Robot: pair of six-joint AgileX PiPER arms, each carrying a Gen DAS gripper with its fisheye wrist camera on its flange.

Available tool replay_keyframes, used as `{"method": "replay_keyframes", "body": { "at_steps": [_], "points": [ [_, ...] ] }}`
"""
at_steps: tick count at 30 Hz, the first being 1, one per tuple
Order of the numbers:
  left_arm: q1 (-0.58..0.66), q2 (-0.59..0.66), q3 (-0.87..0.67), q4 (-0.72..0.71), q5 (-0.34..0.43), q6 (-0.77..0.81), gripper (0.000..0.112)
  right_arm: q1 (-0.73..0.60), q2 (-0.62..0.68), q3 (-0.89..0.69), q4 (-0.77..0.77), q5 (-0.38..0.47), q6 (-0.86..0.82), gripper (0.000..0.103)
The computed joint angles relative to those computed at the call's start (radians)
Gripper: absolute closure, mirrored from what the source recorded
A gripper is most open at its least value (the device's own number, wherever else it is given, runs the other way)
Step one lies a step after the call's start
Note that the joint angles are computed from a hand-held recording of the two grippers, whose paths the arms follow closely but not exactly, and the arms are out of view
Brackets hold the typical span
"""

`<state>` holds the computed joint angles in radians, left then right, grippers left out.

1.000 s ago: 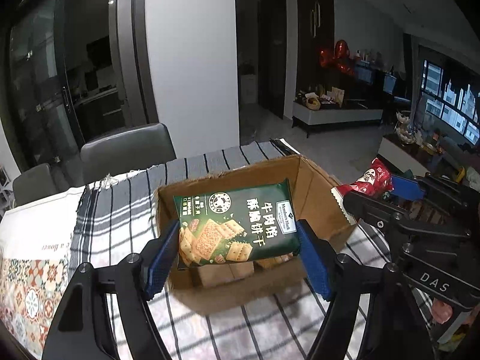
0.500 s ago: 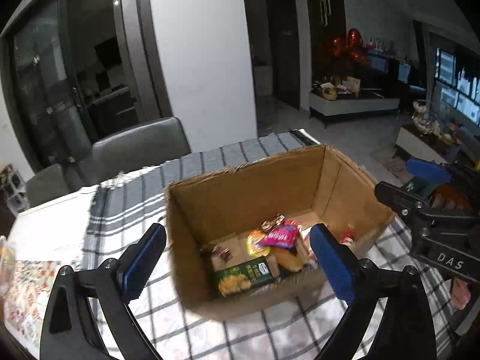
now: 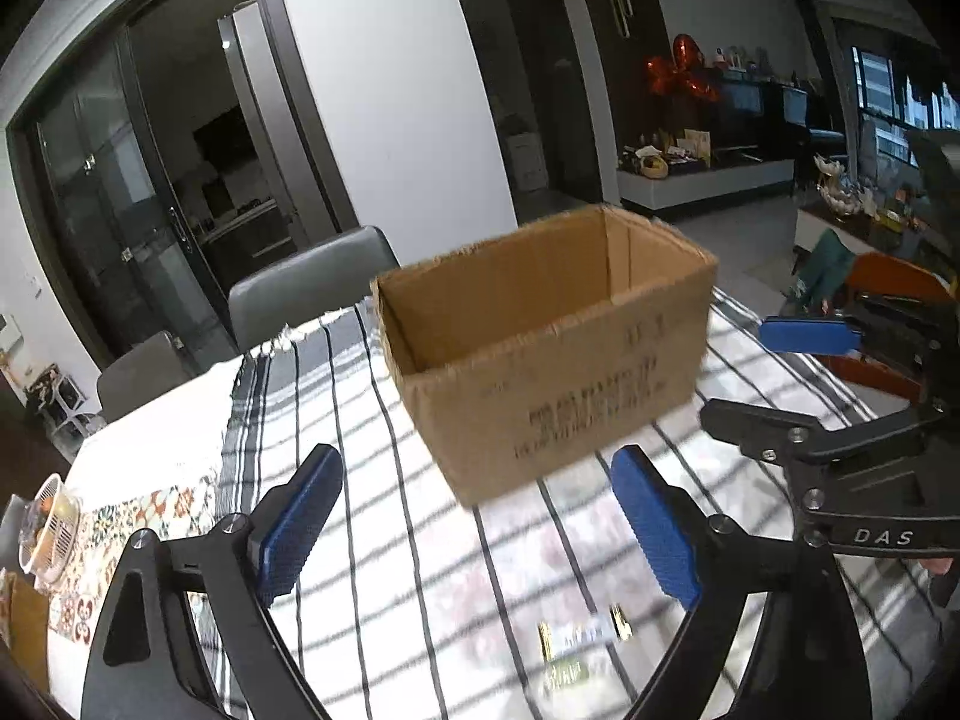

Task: Organize snacks
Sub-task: 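Move both grippers back to the white-and-gold candy and green sweet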

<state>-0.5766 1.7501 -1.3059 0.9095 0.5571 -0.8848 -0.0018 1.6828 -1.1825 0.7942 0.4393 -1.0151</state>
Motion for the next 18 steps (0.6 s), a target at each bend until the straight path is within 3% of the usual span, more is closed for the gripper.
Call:
{"method": "replay_keyframes", "body": {
  "at_steps": [9, 16, 18],
  "points": [
    [-0.035, -0.084, 0.249, 0.013, -0.026, -0.144, 0.025, 0.051, -0.013, 0.115, 0.024, 0.025, -0.125, 0.036],
    [0.020, -0.064, 0.347, -0.207, -0.177, 0.027, 0.032, 0.110, 0.056, 0.116, -0.040, 0.062, -0.141, 0.036],
    [0.044, -0.041, 0.347, -0.313, -0.216, 0.124, 0.038, 0.117, 0.081, 0.104, -0.069, 0.062, -0.116, 0.036]
  ]
}}
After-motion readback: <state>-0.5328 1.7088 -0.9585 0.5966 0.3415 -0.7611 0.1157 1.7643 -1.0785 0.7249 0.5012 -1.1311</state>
